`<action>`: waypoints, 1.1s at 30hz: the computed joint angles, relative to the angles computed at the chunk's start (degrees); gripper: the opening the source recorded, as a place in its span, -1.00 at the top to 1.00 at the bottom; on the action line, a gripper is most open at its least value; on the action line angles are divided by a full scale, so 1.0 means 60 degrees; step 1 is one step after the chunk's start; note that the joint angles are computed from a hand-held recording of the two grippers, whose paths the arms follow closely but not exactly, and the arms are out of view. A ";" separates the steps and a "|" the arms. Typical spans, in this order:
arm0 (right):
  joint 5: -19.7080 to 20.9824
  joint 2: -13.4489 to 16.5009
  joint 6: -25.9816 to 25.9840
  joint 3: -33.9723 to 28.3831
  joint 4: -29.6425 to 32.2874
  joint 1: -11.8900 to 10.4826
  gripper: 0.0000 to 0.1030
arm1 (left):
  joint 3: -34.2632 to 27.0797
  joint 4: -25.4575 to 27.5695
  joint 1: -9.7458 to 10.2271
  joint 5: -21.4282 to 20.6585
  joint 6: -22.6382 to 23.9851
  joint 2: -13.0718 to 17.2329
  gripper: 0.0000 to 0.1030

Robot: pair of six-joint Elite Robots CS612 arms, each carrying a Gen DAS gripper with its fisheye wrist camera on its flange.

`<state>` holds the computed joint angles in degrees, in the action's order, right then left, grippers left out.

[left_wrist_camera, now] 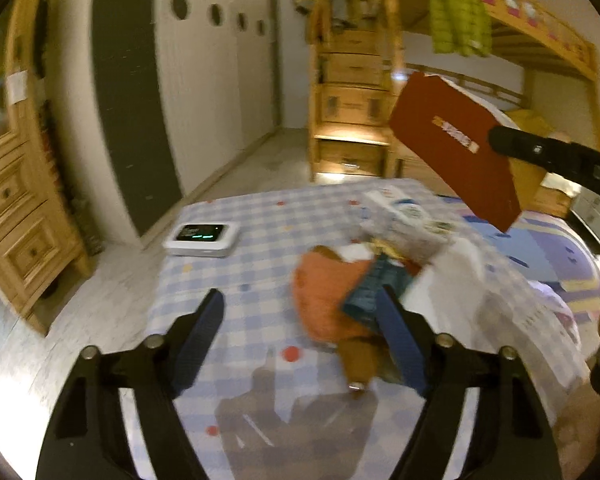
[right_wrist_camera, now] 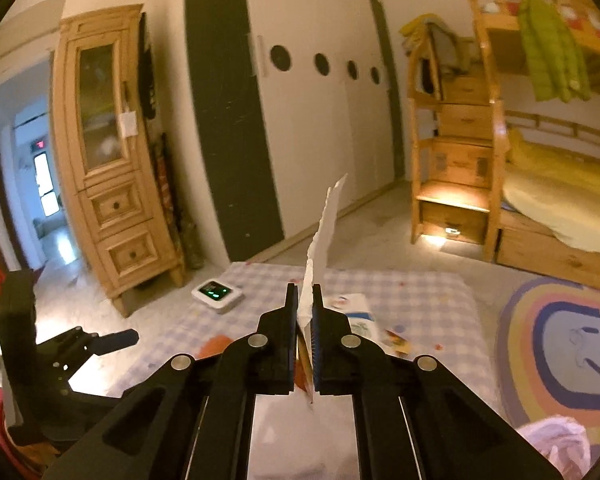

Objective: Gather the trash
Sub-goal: 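Carry the white tissue with the right gripper to the bin and release it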

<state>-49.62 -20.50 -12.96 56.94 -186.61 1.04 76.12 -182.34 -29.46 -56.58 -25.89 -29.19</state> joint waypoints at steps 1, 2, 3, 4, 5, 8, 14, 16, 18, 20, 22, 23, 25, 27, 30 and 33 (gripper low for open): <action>-0.0156 -0.0052 -0.0011 0.0113 -0.0034 -0.0022 0.89 | -0.0026 -0.0023 -0.0018 -0.0213 0.0131 0.0014 -0.25; -0.0347 -0.0110 -0.0015 0.0265 -0.0072 -0.0054 0.89 | -0.0061 -0.0007 -0.0037 -0.0389 0.0263 0.0034 -0.16; -0.0546 -0.0173 -0.0046 0.0424 -0.0075 -0.0081 0.89 | -0.0100 0.0012 -0.0058 -0.0508 0.0373 0.0056 -0.13; -0.0731 -0.0232 -0.0067 0.0581 -0.0109 -0.0101 0.89 | -0.0159 0.0079 -0.0091 -0.0650 0.0522 0.0086 -0.08; -0.0828 -0.0284 -0.0101 0.0724 -0.0150 -0.0123 0.89 | -0.0194 0.0130 -0.0124 -0.0701 0.0591 0.0106 -0.04; -0.1277 -0.0457 -0.0338 0.1204 -0.0250 -0.0142 0.89 | -0.0266 0.0298 -0.0197 -0.0932 0.0603 0.0153 -0.04; -0.1448 -0.0622 -0.0493 0.1636 -0.0127 -0.0181 0.89 | -0.0466 0.0948 -0.0171 -0.1626 -0.0130 0.0253 -0.04; -0.1391 -0.0611 -0.0416 0.1616 -0.0116 -0.0205 0.88 | -0.0575 0.1086 -0.0150 -0.1826 -0.0256 0.0310 -0.04; -0.1407 -0.0590 -0.0384 0.1574 -0.0047 -0.0201 0.88 | -0.0715 0.1265 -0.0118 -0.1995 -0.0368 0.0375 -0.02; -0.1393 -0.0577 -0.0376 0.1567 -0.0031 -0.0213 0.88 | -0.0859 0.1465 -0.0076 -0.2183 -0.0587 0.0438 0.11; -0.1377 -0.0563 -0.0339 0.1554 -0.0057 -0.0220 0.88 | -0.0933 0.1530 -0.0030 -0.2436 -0.0780 0.0471 0.28; -0.1350 -0.0557 -0.0321 0.1577 -0.0099 -0.0233 0.88 | -0.0962 0.1528 -0.0009 -0.2530 -0.0831 0.0487 0.48; -0.1328 -0.0552 -0.0249 0.1585 -0.0158 -0.0252 0.88 | -0.0955 0.1357 -0.0021 -0.2651 -0.0731 0.0483 0.81; -0.1312 -0.0539 -0.0136 0.1572 -0.0258 -0.0273 0.88 | -0.0891 0.1024 -0.0104 -0.2366 -0.0396 0.0462 0.91; -0.1338 -0.0516 0.0137 0.1573 -0.0624 -0.0307 0.88 | -0.0803 -0.0086 -0.0386 -0.1168 0.0907 0.0503 0.99; -0.1438 -0.0490 0.0551 0.1614 -0.1242 -0.0359 0.88 | -0.0859 -0.2142 -0.0720 -0.0002 0.2974 0.0726 0.99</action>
